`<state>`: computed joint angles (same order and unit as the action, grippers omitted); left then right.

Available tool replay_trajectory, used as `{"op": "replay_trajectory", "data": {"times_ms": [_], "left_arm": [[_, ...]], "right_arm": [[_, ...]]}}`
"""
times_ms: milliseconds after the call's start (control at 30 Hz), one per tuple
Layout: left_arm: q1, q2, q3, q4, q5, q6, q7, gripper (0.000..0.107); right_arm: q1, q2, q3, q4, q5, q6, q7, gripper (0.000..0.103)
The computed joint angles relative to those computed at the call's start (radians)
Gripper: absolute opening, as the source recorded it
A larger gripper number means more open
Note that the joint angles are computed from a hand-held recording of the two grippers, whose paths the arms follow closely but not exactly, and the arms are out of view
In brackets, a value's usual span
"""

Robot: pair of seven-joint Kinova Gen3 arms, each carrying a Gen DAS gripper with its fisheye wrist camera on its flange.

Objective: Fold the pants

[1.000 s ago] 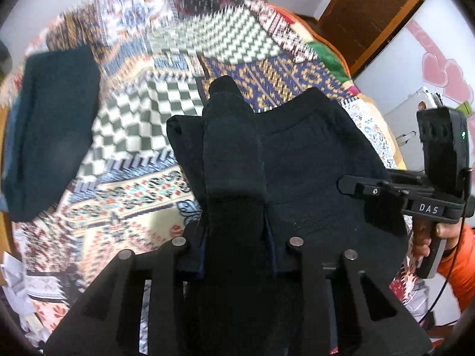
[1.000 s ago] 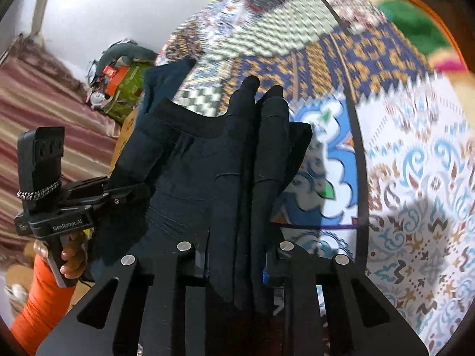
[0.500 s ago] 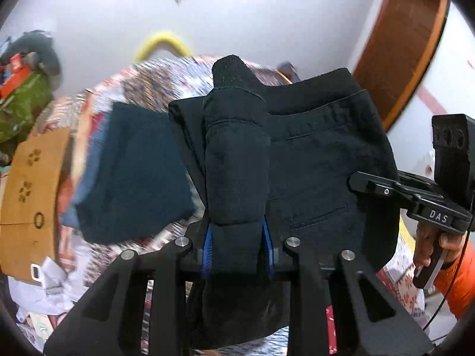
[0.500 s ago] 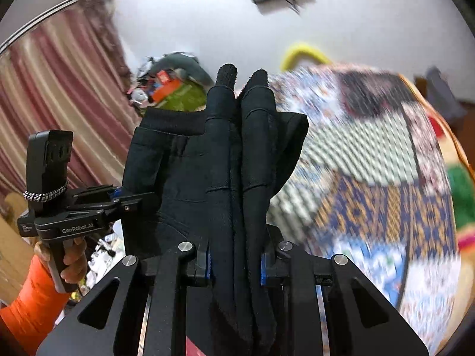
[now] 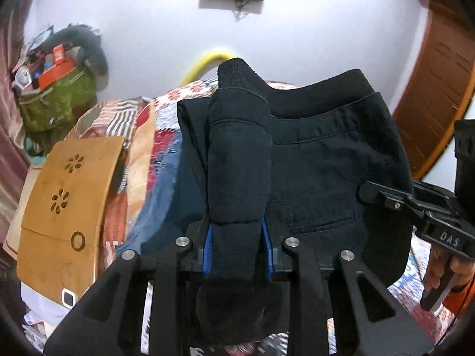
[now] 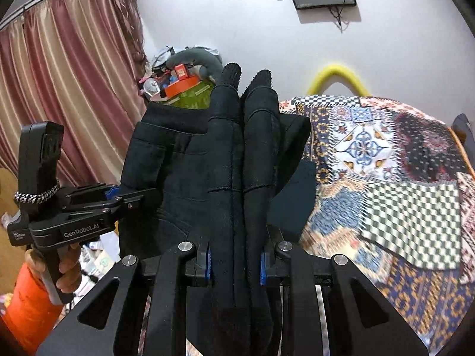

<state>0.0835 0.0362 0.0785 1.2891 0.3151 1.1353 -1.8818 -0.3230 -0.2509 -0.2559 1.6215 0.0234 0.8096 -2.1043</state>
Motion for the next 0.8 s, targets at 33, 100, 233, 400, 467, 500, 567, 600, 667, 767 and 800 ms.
{"op": "replay_trajectory", "data": {"times_ms": [33,100,233,400,467,500,567,600,667,767,800], "left_arm": [[-0.001,0.02,-0.001,-0.002,-0.009,-0.013,0.003,0.026],[0.005,0.057,0.001,0.002,-0.045,-0.044,0.025,0.026],[0.029,0.147,0.007,0.002,-0.128,-0.103,0.074,0.026],[0.071,0.245,0.005,-0.007,-0.23,-0.147,0.144,0.026],[0.075,0.272,0.008,-0.015,-0.239,-0.149,0.158,0.027],[0.075,0.279,0.009,-0.016,-0.239,-0.15,0.164,0.029],[0.093,0.28,0.004,-0.012,-0.265,-0.153,0.195,0.035],[0.102,0.278,0.0,-0.009,-0.281,-0.153,0.212,0.039],[0.106,0.273,-0.002,-0.005,-0.299,-0.148,0.227,0.043],[0.089,0.246,0.002,-0.003,-0.298,-0.111,0.218,0.046],[0.087,0.238,0.001,-0.004,-0.301,-0.099,0.219,0.046]], "right_arm": [[-0.001,0.02,0.005,0.004,-0.004,-0.017,0.003,0.02],[-0.005,0.074,0.026,0.003,-0.019,-0.046,0.014,0.02],[-0.016,0.15,0.045,0.015,-0.011,-0.086,0.018,0.02],[-0.027,0.252,0.085,-0.021,-0.07,-0.057,0.054,0.02],[-0.034,0.285,0.095,-0.052,-0.047,-0.007,0.032,0.021],[-0.039,0.297,0.098,-0.068,-0.04,0.02,0.009,0.022],[-0.034,0.306,0.101,-0.079,-0.047,0.052,-0.02,0.025],[-0.048,0.307,0.106,-0.087,-0.031,0.075,-0.035,0.027],[-0.072,0.312,0.099,-0.116,0.031,0.143,-0.064,0.031],[-0.084,0.276,0.092,-0.109,0.055,0.195,-0.05,0.031],[-0.084,0.26,0.091,-0.1,0.06,0.199,-0.048,0.031]]}}
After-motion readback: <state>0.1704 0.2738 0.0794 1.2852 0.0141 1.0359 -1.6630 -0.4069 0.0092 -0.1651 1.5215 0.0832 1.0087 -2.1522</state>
